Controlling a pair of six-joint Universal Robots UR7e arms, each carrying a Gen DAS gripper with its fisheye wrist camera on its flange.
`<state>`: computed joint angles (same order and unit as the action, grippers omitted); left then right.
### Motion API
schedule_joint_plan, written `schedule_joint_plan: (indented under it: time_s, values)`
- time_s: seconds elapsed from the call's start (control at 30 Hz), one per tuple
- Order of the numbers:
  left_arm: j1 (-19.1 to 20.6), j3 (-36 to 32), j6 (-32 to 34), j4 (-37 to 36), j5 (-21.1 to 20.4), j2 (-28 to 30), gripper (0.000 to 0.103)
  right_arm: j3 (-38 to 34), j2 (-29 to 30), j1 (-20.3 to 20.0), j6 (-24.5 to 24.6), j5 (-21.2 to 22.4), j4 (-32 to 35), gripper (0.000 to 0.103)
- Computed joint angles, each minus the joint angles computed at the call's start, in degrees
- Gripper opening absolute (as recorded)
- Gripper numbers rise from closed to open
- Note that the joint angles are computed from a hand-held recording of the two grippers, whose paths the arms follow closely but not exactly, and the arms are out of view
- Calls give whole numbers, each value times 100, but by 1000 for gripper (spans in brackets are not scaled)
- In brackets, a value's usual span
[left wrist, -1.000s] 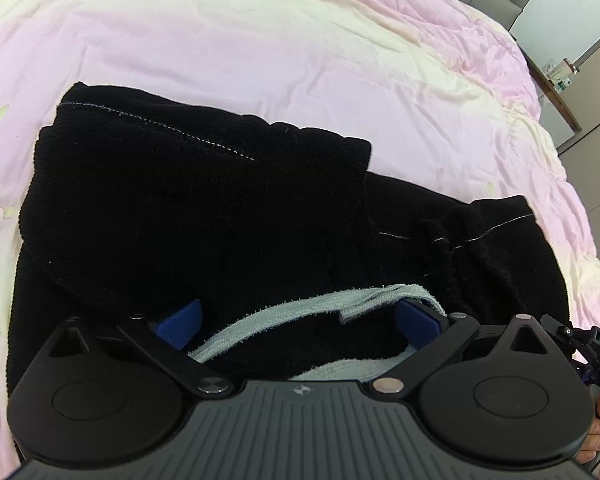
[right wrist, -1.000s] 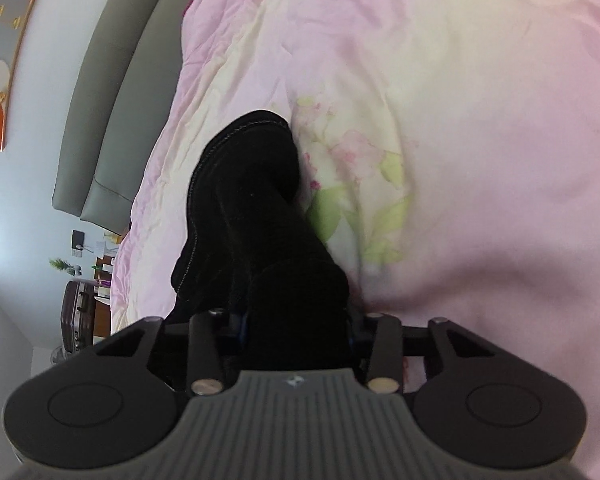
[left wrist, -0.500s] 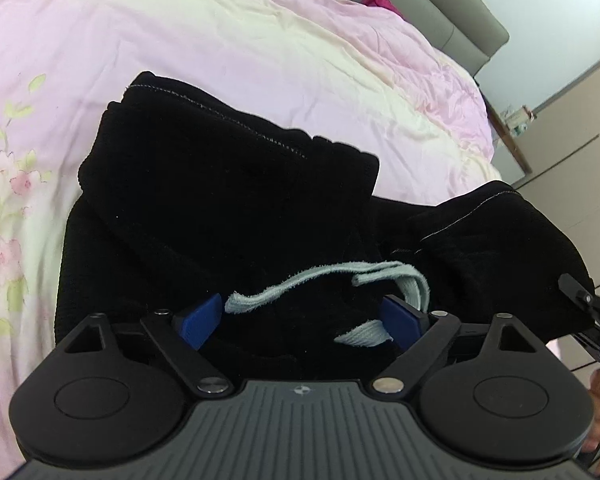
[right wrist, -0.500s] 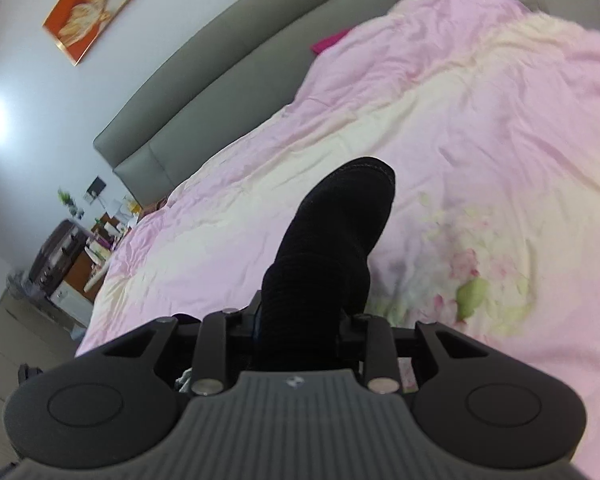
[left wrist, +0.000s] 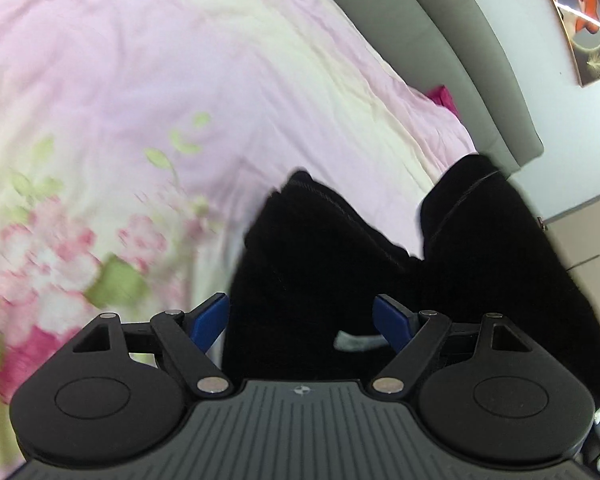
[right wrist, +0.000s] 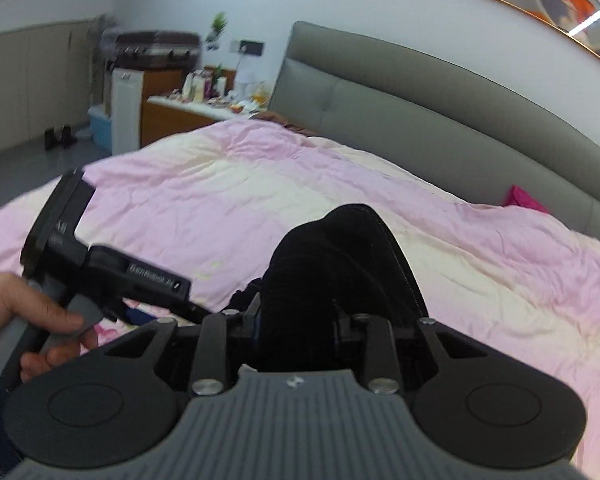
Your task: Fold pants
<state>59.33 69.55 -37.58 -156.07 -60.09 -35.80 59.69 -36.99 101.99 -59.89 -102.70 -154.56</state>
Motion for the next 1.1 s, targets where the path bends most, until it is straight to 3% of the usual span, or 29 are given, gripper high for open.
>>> schedule_joint_plan:
  time_s: [0.13, 0.27, 0.4, 0.47, 0.53, 0.6, 0.67, 0.73, 0.8, 0.87, 0.93, 1.0, 1.07, 1.1]
  values:
    - [29, 139, 154, -162, 227, -190, 94, 329, 267, 201, -376, -250, -436, 26]
    - [80, 221, 224, -340, 342, -282, 94, 575, 336, 372, -594, -182, -814, 26]
    - [-20, 244, 564, -376, 1077, -341, 94, 709, 515, 377, -989, -346, -1044, 28]
    - [-30, 300, 702, -622, 1174, -351, 94, 533, 814, 232, -1181, -599, -957, 29]
    - [38, 365, 849, -899, 603, -375, 94, 305, 1148, 3, -1388, -835, -811, 30]
    - [79, 291, 1073, -881, 74, -314, 94, 622, 1167, -199, -2198, -432, -1366, 32]
    - [32, 160, 1428, -754, 0, -211, 94, 881, 1052, -213, -2596, -223, -1549, 32]
    - [0, 72, 1645, -672, -58, -144, 94, 1036, 794, -221, -2366, 203, -1235, 32]
    - [41, 7, 1732, -702, -398, -85, 94, 1297, 601, -245, -2335, 593, -1439, 32]
    - [118, -216, 1798, -553, -819, 65, 95, 1302, 595, -258, -2161, 534, -1412, 32]
    - [139, -692, 1876, 184, -863, 316, 95, 1353, 620, -333, -2283, 364, -1420, 35]
    - [139, -1232, 1999, 1134, -714, 616, 94, 1597, 564, -380, -2540, 524, -1760, 55]
    - [182, -1522, 1791, 1785, -635, 808, 99, 1863, 380, -385, -2620, 612, -1790, 67]
    - [226, -1457, 1596, 1750, -729, 798, 101, 2004, 258, -391, -2707, 650, -1759, 67]
